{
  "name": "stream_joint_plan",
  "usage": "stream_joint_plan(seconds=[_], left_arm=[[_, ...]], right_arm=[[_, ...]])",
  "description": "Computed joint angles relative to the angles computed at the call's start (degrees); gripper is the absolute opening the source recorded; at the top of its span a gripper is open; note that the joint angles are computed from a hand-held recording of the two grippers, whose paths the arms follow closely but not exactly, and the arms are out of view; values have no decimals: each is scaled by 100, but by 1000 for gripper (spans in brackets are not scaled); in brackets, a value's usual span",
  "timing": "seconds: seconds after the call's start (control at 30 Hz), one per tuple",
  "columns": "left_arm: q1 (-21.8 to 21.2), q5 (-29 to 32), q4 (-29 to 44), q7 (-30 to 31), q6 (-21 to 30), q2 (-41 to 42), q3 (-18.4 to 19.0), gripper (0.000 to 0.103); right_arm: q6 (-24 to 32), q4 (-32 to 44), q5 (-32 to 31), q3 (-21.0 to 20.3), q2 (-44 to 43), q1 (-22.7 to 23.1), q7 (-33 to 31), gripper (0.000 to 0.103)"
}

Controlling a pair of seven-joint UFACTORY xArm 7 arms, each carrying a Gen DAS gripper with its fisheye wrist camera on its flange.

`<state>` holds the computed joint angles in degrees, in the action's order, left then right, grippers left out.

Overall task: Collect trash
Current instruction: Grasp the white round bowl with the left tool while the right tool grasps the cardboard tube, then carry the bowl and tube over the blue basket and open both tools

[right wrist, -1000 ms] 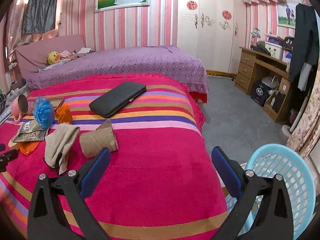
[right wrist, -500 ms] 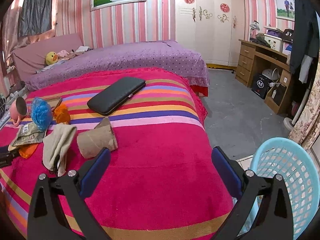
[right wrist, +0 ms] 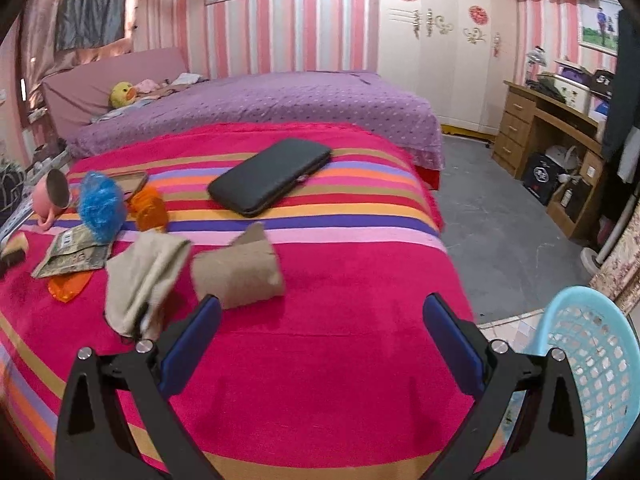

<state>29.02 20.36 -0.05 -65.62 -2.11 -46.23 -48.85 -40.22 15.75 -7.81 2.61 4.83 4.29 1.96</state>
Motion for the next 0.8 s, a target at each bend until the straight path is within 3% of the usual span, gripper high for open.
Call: stream_joint_plan(seconds=[0.1,0.23,0.33,0.37,0.5,0.63,0.8], left_arm=[[-258,-55,-88,-77,73,-282,172,60],[-233,89,118,-253,162,-311,-162,60],[-96,126,262,-349,-28,-102,-341,60],[-25,119,300,-377,-73,-64,-444,60],[74,74,499,-507,-43,-54,-788,60],[-107,67,659,-690,154,-133,-935,60],[-162,261,909,-1026,383,-213,-1215,60]], right_arm=[[101,102,160,92,49,145,-128,98],[307,324,-162,169,163,174,91,91],[592,520,-152,233,295,302,66,56],[721,590,-96,249,349,370,-24,53],[534,488,-338,314,279,219,61,52],[-70,124,602,154,91,523,-554,52],[-526,-179,119,-35,-150,136,-228,52]])
